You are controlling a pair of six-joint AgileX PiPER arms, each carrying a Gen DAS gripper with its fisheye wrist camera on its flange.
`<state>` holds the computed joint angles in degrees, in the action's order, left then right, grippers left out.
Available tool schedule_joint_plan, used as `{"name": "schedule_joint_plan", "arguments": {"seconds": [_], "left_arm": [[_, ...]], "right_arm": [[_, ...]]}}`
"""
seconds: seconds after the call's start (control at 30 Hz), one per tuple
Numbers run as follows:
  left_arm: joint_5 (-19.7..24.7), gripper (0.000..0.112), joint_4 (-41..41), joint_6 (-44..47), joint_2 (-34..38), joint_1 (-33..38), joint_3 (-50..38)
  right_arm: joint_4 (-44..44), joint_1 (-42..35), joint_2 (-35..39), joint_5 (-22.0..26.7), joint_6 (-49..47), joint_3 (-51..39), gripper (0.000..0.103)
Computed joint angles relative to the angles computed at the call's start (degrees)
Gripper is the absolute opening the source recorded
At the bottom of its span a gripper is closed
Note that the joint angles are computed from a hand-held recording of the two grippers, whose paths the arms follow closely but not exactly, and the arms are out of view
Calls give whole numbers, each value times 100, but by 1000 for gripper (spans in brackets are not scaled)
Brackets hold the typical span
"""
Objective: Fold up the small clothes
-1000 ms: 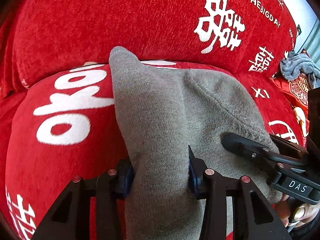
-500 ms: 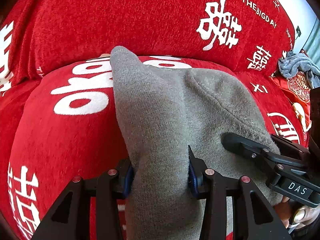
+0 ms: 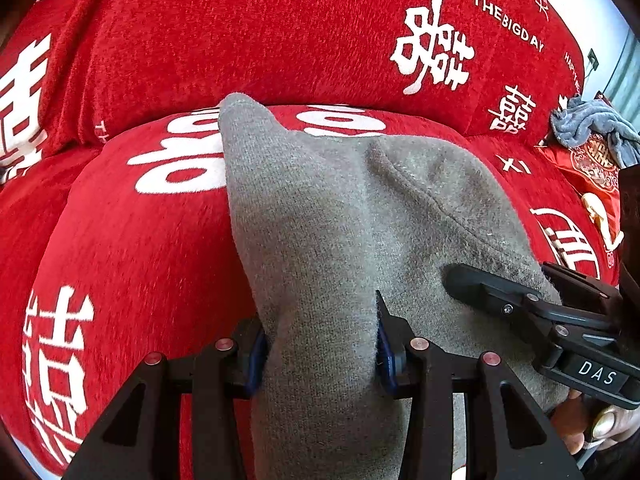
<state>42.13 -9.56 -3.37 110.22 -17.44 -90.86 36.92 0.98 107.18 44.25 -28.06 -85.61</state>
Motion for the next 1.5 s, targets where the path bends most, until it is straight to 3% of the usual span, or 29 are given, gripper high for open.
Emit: {"name": "schedule_joint_plan", "arguments": {"seconds": [0.8, 1.07, 1.23, 1.4, 1.5], "left_arm": [[-1064, 46, 679, -497, -1370, -377, 2110], [-1323, 52, 747, -609, -1531, -366, 2465], [-1240, 77, 1257, -1136, -1603, -376, 2509], [-1233, 77, 437, -449, -1866, 206, 2441], [-799, 77, 250, -423, -1377, 436, 1672]], "right_arm": [[816, 30, -1190, -595, -1126, 1962, 43], [1120, -92, -1208, -597, -1503, 2158, 44], [977, -223, -1130, -458, -1437, 2080, 53], [962, -428, -1574, -550, -1598, 2182, 56], [904, -239, -1635, -573, -1866, 1966, 56]]}}
